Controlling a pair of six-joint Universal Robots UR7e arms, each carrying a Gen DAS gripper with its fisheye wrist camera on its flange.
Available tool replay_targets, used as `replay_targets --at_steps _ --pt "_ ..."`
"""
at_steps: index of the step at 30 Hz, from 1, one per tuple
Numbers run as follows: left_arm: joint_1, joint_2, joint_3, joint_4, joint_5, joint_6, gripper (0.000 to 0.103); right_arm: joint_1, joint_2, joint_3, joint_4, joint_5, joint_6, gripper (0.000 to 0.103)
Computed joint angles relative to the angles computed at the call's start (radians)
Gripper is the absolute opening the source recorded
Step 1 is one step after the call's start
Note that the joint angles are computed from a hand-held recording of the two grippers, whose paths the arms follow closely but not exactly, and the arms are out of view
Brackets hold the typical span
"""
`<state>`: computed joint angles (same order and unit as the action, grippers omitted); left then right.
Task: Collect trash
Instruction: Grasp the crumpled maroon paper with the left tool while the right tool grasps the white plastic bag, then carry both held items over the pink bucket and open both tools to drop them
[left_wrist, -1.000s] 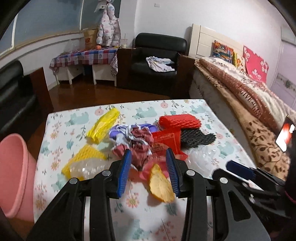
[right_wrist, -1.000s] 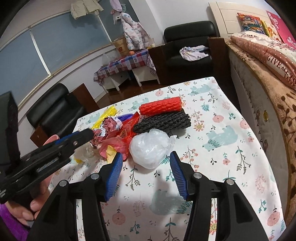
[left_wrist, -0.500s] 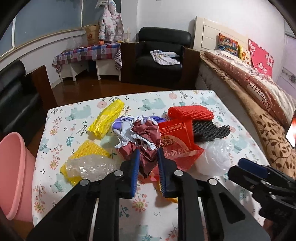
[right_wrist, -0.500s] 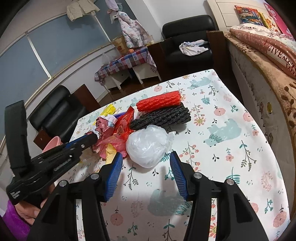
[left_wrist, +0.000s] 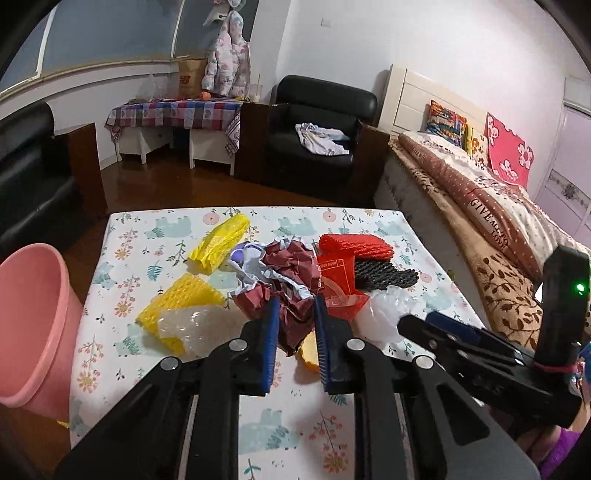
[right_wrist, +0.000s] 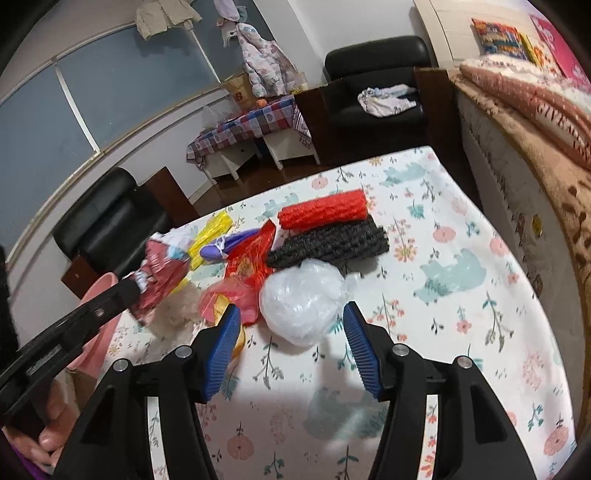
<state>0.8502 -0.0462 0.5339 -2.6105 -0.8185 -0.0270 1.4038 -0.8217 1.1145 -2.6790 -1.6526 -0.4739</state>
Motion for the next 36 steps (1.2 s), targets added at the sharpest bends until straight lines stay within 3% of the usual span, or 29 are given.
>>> replay_targets --at_steps 6,13,17,18,28,36 --pt "-0.006 -0.064 0.119 -0.069 0.004 -0.014 0.018 0.017 0.037 -0.048 0.019 -0.044 0.007 0.057" --pt "-0.009 -0.105 0.196 -0.108 0.003 -0.027 0.018 0.011 0.064 -0.108 0.106 -0.09 0.077 0.056" --pt "-0.01 -0.117 0.221 -0.122 0.001 -0.031 0.018 0.004 0.063 -0.116 0.156 -0.084 0.082 0.028" --pt "-0.01 -0.12 0.225 -0.125 -0.001 -0.032 0.018 0.003 0.061 -0.113 0.155 -0.086 0.08 0.027" --pt "-0.013 -0.157 0.291 -0.188 -0.014 -0.035 0.018 0.01 -0.014 0.003 0.06 -0.095 0.022 0.02" --pt "-0.015 -0.208 0.383 -0.279 -0.013 -0.036 0.018 0.038 -0.085 0.12 -0.059 -0.018 -0.086 0.019"
